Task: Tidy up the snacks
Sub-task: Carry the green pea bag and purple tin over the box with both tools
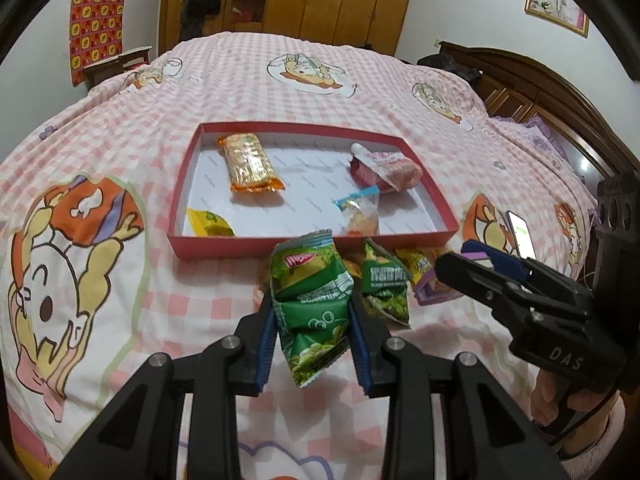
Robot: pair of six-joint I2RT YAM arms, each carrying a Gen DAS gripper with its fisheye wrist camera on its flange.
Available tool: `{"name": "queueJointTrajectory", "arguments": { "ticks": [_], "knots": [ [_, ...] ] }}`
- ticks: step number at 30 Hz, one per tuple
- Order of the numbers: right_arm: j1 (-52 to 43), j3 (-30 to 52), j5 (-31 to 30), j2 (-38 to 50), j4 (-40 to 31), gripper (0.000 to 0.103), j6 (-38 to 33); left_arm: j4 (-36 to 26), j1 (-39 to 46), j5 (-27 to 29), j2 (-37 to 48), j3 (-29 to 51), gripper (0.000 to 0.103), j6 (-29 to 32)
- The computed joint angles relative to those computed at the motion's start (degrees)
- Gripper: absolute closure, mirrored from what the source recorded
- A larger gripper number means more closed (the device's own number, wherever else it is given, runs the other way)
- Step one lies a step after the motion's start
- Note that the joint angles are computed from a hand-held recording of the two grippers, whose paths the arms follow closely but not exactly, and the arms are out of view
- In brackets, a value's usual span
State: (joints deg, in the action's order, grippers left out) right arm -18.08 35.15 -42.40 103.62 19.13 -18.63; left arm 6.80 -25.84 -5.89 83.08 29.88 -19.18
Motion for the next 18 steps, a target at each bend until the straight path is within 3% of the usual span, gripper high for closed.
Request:
{"name": "queueJointTrajectory", "arguments": {
  "ticks": [18],
  "knots": [
    [1.8, 5.3, 1.7, 1.1, -1.0, 0.044, 3.0, 1.5, 5.4, 1.4, 5.8, 7.1, 0.069, 4.1]
  ]
}}
